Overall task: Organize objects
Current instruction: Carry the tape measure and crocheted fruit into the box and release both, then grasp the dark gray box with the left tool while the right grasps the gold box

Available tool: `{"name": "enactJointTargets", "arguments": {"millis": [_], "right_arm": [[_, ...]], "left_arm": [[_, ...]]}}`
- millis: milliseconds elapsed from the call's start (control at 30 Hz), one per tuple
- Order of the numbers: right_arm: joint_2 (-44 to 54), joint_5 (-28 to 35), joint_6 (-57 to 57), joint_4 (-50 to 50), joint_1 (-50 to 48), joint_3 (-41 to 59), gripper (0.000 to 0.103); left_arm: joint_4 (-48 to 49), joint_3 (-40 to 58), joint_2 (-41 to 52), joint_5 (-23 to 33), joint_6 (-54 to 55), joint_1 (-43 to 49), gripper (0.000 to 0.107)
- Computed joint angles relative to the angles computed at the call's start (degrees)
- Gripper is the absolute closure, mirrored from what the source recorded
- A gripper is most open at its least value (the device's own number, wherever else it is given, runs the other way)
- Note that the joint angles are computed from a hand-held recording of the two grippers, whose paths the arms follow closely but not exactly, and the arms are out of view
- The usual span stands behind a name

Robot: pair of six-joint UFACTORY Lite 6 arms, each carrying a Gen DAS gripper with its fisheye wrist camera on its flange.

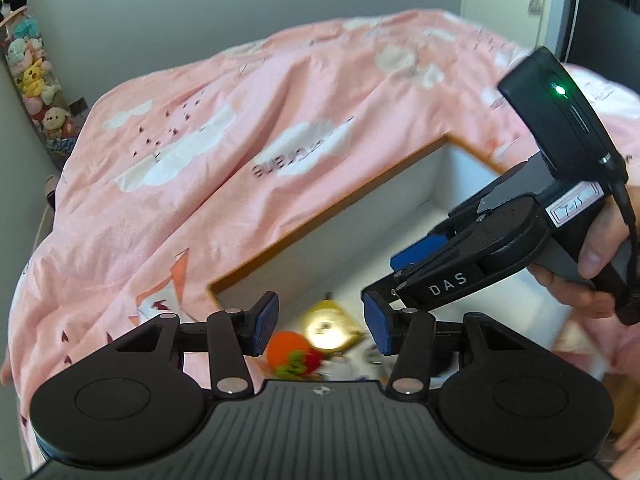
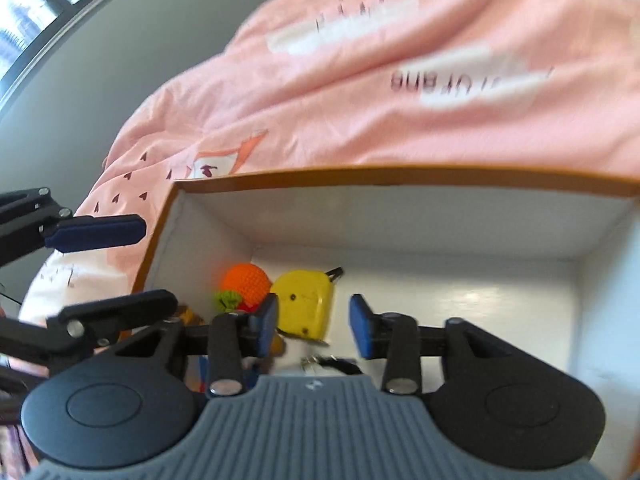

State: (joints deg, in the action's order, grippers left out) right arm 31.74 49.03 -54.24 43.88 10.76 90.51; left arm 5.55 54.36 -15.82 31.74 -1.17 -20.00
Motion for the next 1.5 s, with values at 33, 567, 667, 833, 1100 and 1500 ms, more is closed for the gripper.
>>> {"name": "enactJointTargets", "arguments": {"millis": [33, 567, 667, 833, 1100, 1500], "right_arm": [[-3.97, -0.87, -3.50, 1.69, -1.16, -4.26, 0.053], [-46.62, 12.58, -34.90, 9.78, -35.27, -46.59, 0.035], [-50.44, 13.49, -37.35, 5.64, -42.67, -51.04, 0.037], [-50.44, 16.74, -39.80, -2.19, -55.71, -54.16, 0.038], [-54.12, 18.72, -45.93, -10.43, -64.87, -59.55, 0.037], [-56.64, 17.14, -48.30, -13.83, -64.00, -62.33, 0.031]], "left_arm": [[0.98, -1.14, -2.40, 0.43, -2.20, -1.71, 0.049], [-11.70, -22.27, -23.52, -0.86, -28.15, -24.12, 0.040], [-19.77, -26.04, -22.12, -4.02, -26.29, -23.97, 0.039], [-36.25, -27.55, -16.39, -5.24, -14.65, -23.07, 0.035], [-47.90, -29.33, -12.42, -4.66, -9.76, -21.62, 0.033], [-58.41, -29.97, -8.57, -4.93, -0.86, -22.10, 0.050]]}}
